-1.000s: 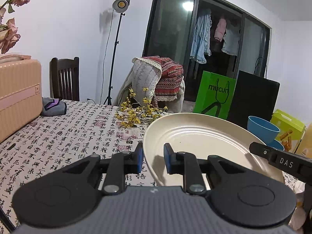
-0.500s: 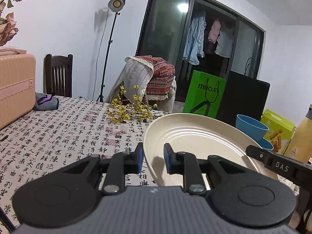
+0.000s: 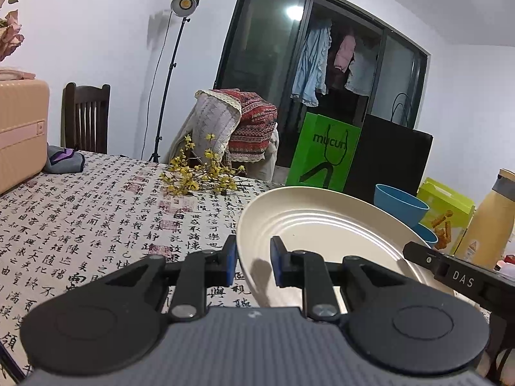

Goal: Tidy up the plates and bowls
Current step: 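Carry the held cream plate with both grippers toward the blue bowls, then lower the held cream plate with both grippers onto the stacked cream plates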

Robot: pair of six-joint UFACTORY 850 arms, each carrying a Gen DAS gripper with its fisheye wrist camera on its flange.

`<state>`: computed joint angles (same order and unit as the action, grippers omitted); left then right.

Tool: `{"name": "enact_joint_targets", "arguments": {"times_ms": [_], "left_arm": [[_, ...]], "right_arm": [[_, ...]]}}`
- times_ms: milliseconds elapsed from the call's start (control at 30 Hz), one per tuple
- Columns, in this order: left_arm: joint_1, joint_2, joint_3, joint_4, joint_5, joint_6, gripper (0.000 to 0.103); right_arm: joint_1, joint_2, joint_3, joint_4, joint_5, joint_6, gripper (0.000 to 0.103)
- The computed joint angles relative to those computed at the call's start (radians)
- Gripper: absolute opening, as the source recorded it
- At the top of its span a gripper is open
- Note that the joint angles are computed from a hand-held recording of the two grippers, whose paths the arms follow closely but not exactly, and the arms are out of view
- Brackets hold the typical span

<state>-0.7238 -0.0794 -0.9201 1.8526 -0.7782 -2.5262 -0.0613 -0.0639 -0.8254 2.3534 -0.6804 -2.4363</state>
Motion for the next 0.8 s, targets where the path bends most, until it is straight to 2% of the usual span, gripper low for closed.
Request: {"name": "enact_joint_targets", "arguments": {"times_ms": [800], "left_arm": [[-0.024, -0.061, -0.028, 0.052, 0.036, -0.026, 0.022]], "right_arm": [[-0.074, 0.0, 0.054, 0.01, -0.054, 0.014, 0.013]]}}
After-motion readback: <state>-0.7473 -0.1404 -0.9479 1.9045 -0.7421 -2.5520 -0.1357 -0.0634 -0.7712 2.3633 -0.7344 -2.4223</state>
